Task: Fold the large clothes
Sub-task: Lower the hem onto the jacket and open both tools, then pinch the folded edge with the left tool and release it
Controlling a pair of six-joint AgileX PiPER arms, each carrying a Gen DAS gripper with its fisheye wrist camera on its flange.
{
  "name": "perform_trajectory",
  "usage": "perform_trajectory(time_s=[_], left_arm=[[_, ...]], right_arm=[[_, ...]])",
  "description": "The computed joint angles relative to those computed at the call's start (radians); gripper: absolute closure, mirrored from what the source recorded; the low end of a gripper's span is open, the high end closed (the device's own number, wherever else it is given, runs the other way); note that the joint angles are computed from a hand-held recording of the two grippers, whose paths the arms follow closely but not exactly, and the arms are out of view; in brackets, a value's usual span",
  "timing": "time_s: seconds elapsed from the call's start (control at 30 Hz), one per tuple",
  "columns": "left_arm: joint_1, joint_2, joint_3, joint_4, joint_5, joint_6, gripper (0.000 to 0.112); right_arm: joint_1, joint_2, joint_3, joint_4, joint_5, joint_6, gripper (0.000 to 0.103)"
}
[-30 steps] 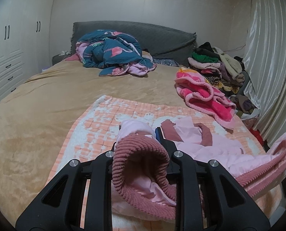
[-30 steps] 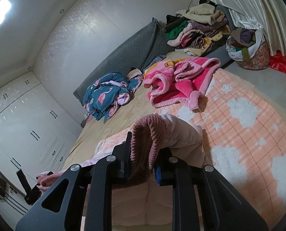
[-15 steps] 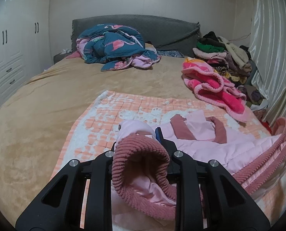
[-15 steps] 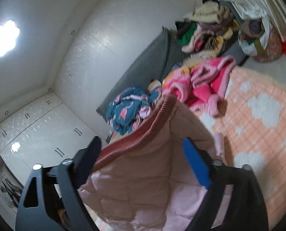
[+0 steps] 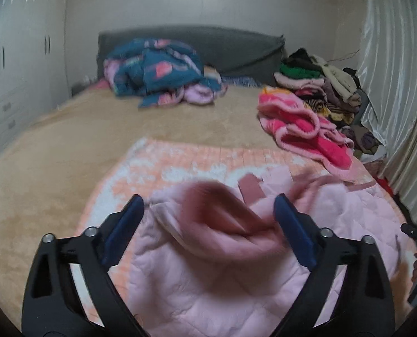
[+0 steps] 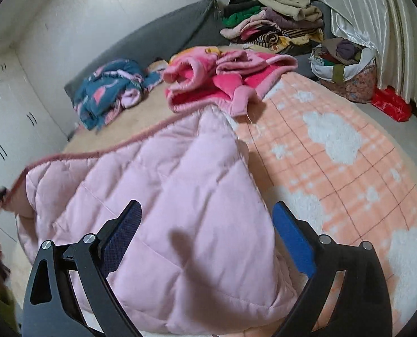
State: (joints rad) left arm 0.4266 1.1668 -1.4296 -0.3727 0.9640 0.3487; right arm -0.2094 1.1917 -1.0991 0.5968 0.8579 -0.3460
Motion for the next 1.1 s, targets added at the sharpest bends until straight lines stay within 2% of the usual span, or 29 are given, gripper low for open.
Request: perform_trajectory(time_s=[0.1, 0.17, 0.3, 0.4, 0.53, 0.57, 0.67, 0.7, 0.73, 0.8, 0.87, 1.0, 1.1], left_arm=[[0.015, -0.036, 0.020, -0.011, -0.030, 0.052, 0.019], [0.045, -0.058, 0.057, -0.006, -0.061, 0.087, 0.019], [0.129, -0.034, 0.134, -0.027, -0.067, 0.152, 0.019], [0.231, 0.015, 0.213, -0.099, -0.031, 0.256, 0.019], [0.375, 0.093, 0.309, -0.261, 0.072, 0.436, 0.019], [0.386, 0.096, 0.331, -0.281, 0.078, 0.459, 0.019], [0.394, 0.076, 0.385, -0.341, 0.094, 0.534, 0.019], [0.384, 0.062, 0.393, -0.337, 0.080, 0.539, 0.032], [0.360, 0.039, 0.405, -0.327, 0.054, 0.540, 0.069], [0.298, 0.014, 0.407, -0.261, -0.012, 0.477, 0.092], [0.254, 0.033, 0.360, -0.214, -0.017, 0.403, 0.098], [0.196, 0.074, 0.274, -0.149, -0.054, 0.302, 0.099], [0.151, 0.111, 0.214, -0.096, -0.073, 0.234, 0.099]], right_arm=[[0.016, -0.001, 0.020, -0.014, -0.026, -0.001, 0.009], [0.024, -0.001, 0.015, -0.027, -0.031, -0.001, 0.009], [0.038, -0.003, 0.010, -0.064, -0.042, -0.023, 0.009], [0.043, 0.013, 0.000, -0.084, -0.050, -0.037, 0.009], [0.044, 0.037, 0.006, -0.086, -0.059, -0.048, 0.010], [0.047, 0.044, 0.007, -0.087, -0.059, -0.050, 0.010], [0.091, 0.035, 0.026, -0.150, -0.094, -0.019, 0.033], [0.101, 0.023, 0.038, -0.159, -0.117, -0.020, 0.052], [0.093, 0.018, 0.037, -0.129, -0.111, -0.043, 0.071], [0.104, 0.004, 0.029, -0.138, -0.121, -0.026, 0.081], [0.156, -0.002, -0.006, -0.236, -0.144, 0.079, 0.084], [0.191, 0.037, -0.106, -0.304, -0.157, 0.205, 0.085], [0.232, 0.114, -0.188, -0.407, -0.162, 0.327, 0.085]])
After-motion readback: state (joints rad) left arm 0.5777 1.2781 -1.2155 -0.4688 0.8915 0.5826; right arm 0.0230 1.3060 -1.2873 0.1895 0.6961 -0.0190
